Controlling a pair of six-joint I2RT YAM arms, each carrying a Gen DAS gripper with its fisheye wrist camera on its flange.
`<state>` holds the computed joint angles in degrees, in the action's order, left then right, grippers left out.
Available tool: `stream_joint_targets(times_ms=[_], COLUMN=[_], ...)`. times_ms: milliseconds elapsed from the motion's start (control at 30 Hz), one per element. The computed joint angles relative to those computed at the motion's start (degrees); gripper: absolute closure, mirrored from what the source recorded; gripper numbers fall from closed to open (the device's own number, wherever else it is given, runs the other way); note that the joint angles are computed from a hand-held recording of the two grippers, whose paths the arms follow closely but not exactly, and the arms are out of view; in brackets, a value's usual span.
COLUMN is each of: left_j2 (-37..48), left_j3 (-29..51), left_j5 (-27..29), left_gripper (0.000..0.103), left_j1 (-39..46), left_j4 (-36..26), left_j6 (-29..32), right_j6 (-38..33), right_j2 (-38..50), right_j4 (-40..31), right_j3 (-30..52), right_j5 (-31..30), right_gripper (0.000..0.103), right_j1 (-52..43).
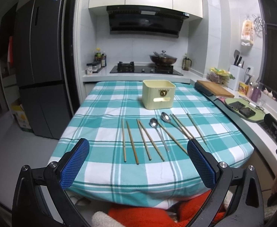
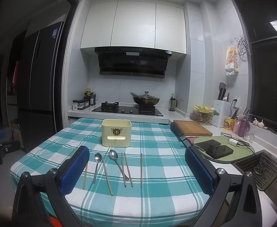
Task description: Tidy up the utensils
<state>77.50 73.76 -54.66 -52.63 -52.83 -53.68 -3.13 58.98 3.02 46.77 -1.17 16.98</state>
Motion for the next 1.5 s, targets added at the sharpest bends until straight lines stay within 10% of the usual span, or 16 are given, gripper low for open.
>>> stream_joint_targets(times_ms=[467,900,1067,1500], left_j2=[-0.5,11.8,20.1,39.4], left_j3=[-2.9,-3.8,0.9,17.2], left_j5=[8.4,28.7,33.5,38.9], left_gripper=[0.000,0.000,0.000,0.001], left_j1=[11.2,34.4,39.2,46.1], left_j4=[5.1,20.3,22.6,17.4], left_j6=[7.1,23.1,25.5,29.1], right_j6=[0.7,-4.0,-4.7,-4.9], right_j2=[9.0,29.6,42.9,74.6], right_j4=[-0.3,-2.5,-9.7,-41.4], right_j3=[5.2,18.6,31.2,75.7], right_j5=[-2.3,-3.7,-5.7,-14.7], right_gripper=[0.000,0.000,0.001,0.042], right_j1=[-2.2,-4.8,-5.8,-6.6])
